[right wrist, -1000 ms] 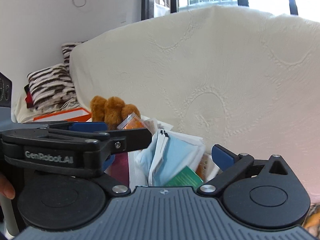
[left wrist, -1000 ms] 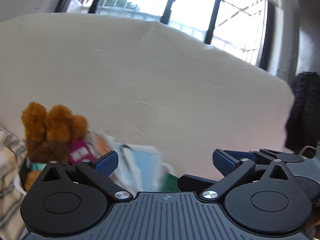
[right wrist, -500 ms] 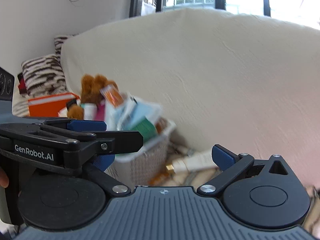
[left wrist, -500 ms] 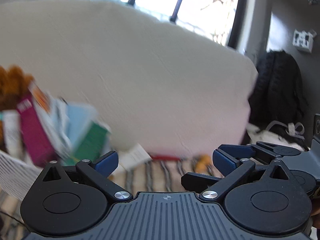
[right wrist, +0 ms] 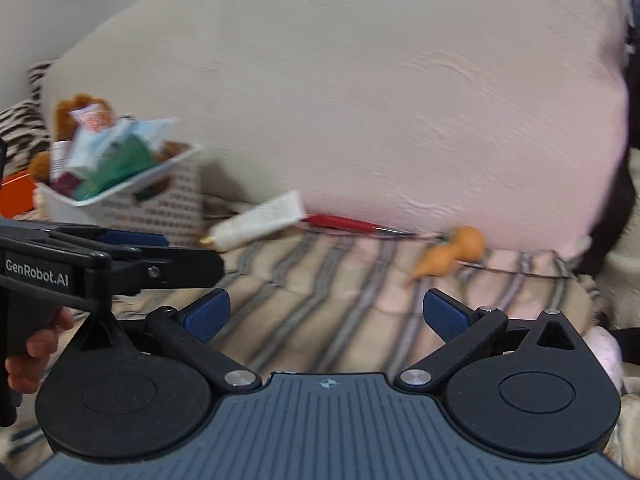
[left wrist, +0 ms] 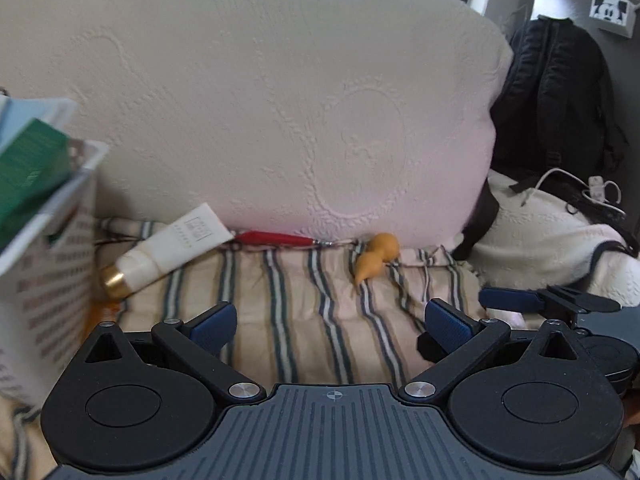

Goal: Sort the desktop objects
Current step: 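Move both tools back toward the orange gourd toy on the blanket, then close the left tool around the neck of the orange gourd toy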

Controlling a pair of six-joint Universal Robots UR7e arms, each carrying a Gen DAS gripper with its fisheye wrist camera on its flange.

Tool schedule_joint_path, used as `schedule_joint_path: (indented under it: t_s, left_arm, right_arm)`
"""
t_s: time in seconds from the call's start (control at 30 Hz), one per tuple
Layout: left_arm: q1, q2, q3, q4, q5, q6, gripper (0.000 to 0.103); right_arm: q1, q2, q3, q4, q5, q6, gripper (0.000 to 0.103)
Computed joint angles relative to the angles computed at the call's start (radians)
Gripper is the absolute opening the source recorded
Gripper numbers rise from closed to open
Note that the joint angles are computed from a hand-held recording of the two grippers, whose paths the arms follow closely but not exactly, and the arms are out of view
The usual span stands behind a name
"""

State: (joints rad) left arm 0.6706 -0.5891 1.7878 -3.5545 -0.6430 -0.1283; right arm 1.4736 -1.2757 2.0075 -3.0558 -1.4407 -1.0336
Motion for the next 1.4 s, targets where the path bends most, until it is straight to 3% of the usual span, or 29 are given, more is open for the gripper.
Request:
schedule_joint_path:
  t_s: [0.13,0.27,0.4,0.57,0.93,1.03,1.1,1.2,1.4]
  left_arm:
    - [0.045,0.041,-0.085,0.011,0.004,-0.015,0.103]
    - [0.086,0.077,-0.165,0.037,0.001,0.009,0.101]
    - [0.118,0.118,-0.241,0.045,0.002,0.073,0.099]
    - [0.156,0.160,-0.312,0.039,-0.020,0.096,0.099]
    - [0.199,0.198,-0.367,0.054,-0.053,0.119,0.099]
    - [0.203,0.193,-0.357,0.061,-0.065,0.114,0.099]
    - [0.206,0.186,-0.348,0.064,-0.078,0.106,0.099]
    - [0.204,0.179,-0.340,0.067,-0.089,0.098,0.098]
    - [0.194,0.177,-0.333,0.084,-0.110,0.085,0.094]
  right_arm:
    - [-0.003,0.069,-0.077,-0.030,-0.036,0.056,0.099]
    - [0.006,0.159,-0.161,-0.072,-0.085,0.099,0.088]
    - [0.010,0.235,-0.250,-0.051,-0.114,0.163,0.079]
    - [0.015,0.322,-0.349,-0.037,-0.154,0.243,0.076]
    - [-0.010,0.413,-0.444,-0.080,-0.141,0.337,0.065]
    - [-0.012,0.425,-0.449,-0.103,-0.145,0.302,0.053]
    - [-0.017,0.410,-0.432,-0.094,-0.117,0.271,0.039]
    - [-0.024,0.382,-0.400,-0.070,-0.087,0.175,0.038]
    - [-0.046,0.289,-0.327,0.067,0.005,0.089,0.038]
